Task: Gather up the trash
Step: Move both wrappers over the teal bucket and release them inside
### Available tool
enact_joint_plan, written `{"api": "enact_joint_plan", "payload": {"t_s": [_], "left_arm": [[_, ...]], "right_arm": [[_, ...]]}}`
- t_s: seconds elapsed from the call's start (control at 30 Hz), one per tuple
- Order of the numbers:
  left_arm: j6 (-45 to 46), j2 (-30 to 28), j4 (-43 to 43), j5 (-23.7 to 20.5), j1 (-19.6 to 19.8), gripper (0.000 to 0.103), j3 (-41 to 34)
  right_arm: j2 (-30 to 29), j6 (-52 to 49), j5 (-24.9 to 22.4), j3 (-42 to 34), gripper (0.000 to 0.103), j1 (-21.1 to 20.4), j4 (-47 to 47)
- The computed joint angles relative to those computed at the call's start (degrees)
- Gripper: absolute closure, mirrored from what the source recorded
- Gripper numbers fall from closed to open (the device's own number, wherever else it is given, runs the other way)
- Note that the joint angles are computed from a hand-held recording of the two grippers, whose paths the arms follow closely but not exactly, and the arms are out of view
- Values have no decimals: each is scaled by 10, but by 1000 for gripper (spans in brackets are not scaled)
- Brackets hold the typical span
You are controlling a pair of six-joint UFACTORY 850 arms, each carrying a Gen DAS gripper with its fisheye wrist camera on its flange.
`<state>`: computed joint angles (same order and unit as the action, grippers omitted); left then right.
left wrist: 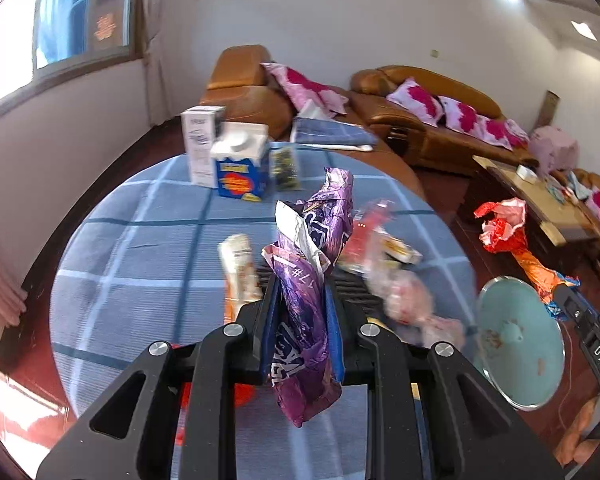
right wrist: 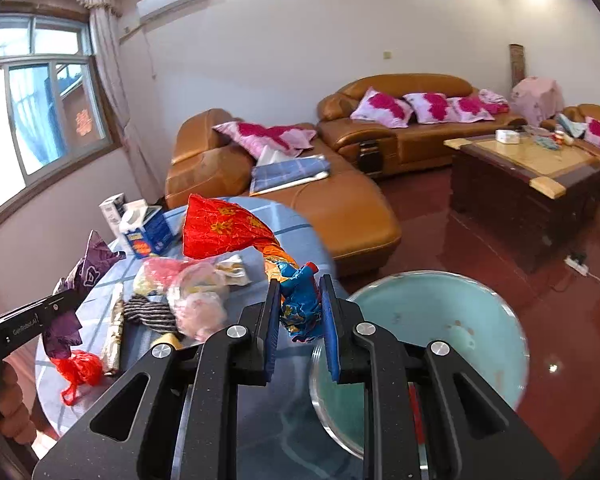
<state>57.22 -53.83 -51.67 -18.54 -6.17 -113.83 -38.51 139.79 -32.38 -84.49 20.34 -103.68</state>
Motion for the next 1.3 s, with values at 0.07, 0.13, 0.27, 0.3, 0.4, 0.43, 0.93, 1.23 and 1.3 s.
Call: {"api": "enact_joint_plan", "payload": {"t_s": [0.07, 0.13, 0.27, 0.3, 0.4, 0.43, 0.93, 1.23, 1.3], "left_arm": [[25, 9, -16, 4, -7, 81, 15], [50, 19, -31, 11, -15, 81, 32], [91, 33, -56, 20, -28, 81, 54], [97, 36, -60, 22, -31, 81, 60], [96, 42, -51, 24, -41, 81, 68], [106, 46, -59, 26, -43, 81, 74], [230, 79, -146, 52, -87, 81, 126], [174, 67, -75, 53, -112, 81, 111], [170, 64, -69, 54, -116, 81, 109]], "right_arm": [[8, 7, -8, 14, 83, 0, 3], [18, 21, -16, 31, 83, 0, 5], [35, 38, -33, 58, 83, 1, 2], [38, 41, -38, 64, 83, 2, 1], [49, 44, -55, 81, 83, 3, 2], [52, 47, -62, 88, 83, 3, 4], [78, 83, -100, 137, 83, -9, 24], [77, 61, -126, 141, 83, -18, 65], [73, 61, -120, 140, 83, -21, 73]]}}
